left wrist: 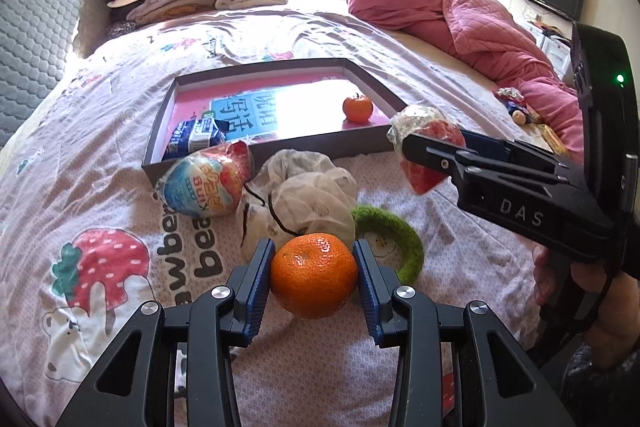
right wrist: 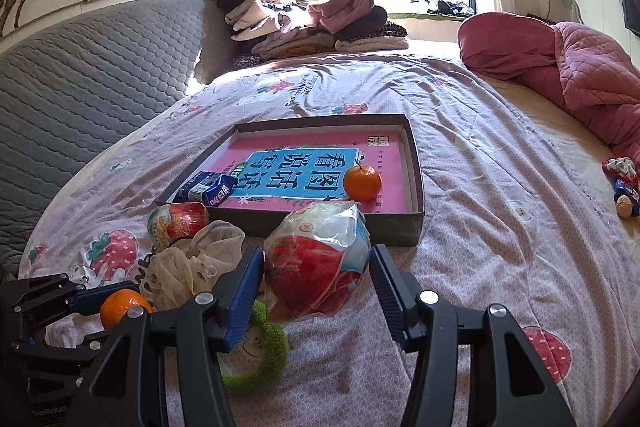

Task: Organize objects
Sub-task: 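Carry the tangerine with left tool while right tool carries the egg container to the tray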

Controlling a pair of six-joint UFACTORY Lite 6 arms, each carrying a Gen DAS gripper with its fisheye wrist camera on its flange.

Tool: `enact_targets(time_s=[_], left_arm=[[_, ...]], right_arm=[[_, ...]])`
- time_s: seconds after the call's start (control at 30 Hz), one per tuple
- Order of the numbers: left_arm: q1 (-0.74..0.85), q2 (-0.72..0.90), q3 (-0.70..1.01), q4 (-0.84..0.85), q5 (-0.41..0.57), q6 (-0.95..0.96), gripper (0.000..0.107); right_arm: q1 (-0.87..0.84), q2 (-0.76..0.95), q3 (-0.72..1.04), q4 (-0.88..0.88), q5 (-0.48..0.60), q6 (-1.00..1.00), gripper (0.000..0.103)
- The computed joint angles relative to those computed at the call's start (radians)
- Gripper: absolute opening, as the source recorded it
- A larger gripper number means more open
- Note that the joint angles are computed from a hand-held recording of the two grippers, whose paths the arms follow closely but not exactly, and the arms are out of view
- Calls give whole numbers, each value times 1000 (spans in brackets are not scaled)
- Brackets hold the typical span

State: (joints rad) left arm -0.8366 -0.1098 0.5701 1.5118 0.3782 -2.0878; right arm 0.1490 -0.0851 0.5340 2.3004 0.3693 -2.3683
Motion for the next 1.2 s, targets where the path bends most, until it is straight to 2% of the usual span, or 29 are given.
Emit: enact_targets(time_s=[0.3,0.67,0.9,1.2], left_arm=[[96,7,72,-61,-9,147,41],[245,49,177,-110,-75,315,41],[349,126,287,-177,-138,449,41],[404,238,403,-175,-170,491,41]], right_arm=[[15,-5,29,-13,-15,17,55],[43,9,124,13,-52,-4,55],[53,51,187,42,-59,-37,55],[55,105,249,78,-59,-79,55]])
